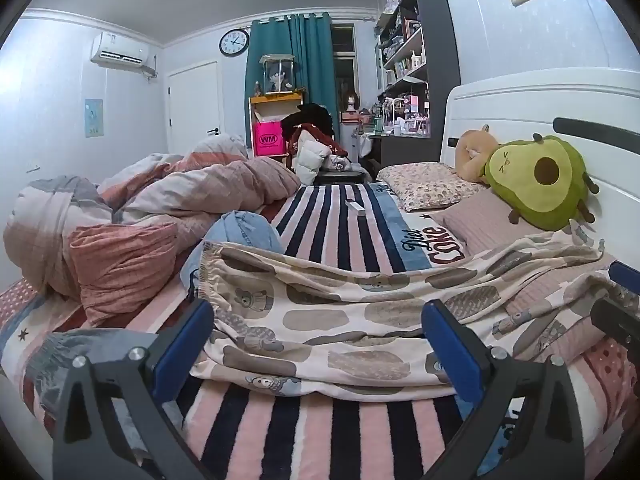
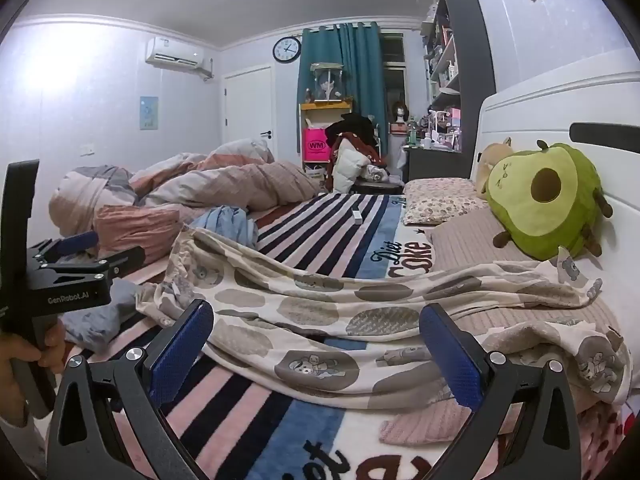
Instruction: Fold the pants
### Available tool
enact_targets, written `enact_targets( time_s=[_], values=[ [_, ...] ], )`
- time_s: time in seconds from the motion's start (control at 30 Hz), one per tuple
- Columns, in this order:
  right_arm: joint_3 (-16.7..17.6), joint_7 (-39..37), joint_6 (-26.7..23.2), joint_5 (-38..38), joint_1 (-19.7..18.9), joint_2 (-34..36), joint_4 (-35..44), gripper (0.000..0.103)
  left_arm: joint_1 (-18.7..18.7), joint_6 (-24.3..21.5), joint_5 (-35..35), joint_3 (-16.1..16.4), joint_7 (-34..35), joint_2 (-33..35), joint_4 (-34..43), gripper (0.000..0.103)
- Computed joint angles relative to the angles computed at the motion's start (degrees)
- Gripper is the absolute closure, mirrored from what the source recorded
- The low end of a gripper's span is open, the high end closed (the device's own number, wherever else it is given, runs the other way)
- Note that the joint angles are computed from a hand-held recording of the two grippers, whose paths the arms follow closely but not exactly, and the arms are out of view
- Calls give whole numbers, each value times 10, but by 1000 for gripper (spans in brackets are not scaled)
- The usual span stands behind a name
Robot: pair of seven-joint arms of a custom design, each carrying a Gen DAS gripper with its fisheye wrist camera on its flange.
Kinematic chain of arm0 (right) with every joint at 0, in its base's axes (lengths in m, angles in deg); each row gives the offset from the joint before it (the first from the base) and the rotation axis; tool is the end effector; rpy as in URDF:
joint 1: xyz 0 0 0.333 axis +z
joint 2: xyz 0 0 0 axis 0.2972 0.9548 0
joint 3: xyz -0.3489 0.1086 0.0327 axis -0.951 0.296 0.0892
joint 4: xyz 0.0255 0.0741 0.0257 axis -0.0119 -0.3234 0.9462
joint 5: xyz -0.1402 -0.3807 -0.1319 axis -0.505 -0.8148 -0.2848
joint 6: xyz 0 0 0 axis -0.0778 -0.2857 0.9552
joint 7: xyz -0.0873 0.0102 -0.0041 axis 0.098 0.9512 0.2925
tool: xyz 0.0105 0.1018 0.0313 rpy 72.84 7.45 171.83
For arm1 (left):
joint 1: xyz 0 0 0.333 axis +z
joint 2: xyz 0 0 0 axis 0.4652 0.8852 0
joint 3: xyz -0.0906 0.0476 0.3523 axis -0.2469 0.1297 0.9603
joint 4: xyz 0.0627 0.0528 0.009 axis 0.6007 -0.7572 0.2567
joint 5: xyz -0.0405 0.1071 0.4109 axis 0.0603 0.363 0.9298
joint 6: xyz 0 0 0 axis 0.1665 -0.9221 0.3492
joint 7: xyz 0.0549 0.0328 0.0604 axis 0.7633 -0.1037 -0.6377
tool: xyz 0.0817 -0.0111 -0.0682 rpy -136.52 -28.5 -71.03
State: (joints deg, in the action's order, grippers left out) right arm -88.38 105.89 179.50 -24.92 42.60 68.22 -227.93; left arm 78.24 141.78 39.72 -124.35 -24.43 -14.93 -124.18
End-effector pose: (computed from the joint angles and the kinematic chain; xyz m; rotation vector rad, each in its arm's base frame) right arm 0.4496 0.1032 0.5187 -1.6472 1.1564 -0.8013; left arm 0.4687 -0.1385 0.5179 -1.4928 1.4456 -0.9287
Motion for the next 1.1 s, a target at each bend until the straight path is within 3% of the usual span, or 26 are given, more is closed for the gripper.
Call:
enact_targets(
  time_s=[0.2,0.4,0.5,0.57,0.6,1.1],
  values=[
    [7,-3,-1,1,-6,1,0,0,10,6,-7,-13,-4,1,2,1],
    [10,-9,-1,8,-8,0,-1,0,32,7,-17,-52,-34,-34,9,1],
    [13,-12,-2,14,-8,-1,-1,0,48,-15,3,-73,-65,-59,23,1],
    [7,-8,-3,11,-2,-1,-1,0,43,26,17,-33,-49,-23,-2,1],
    [6,-8,-3,10,0,-1,-1,0,39,27,14,-30,-44,-17,-2,1],
    [-14,7,1,-11,3,2,0,0,56,30,-27,-56,-3,-7,2,1]
  ],
)
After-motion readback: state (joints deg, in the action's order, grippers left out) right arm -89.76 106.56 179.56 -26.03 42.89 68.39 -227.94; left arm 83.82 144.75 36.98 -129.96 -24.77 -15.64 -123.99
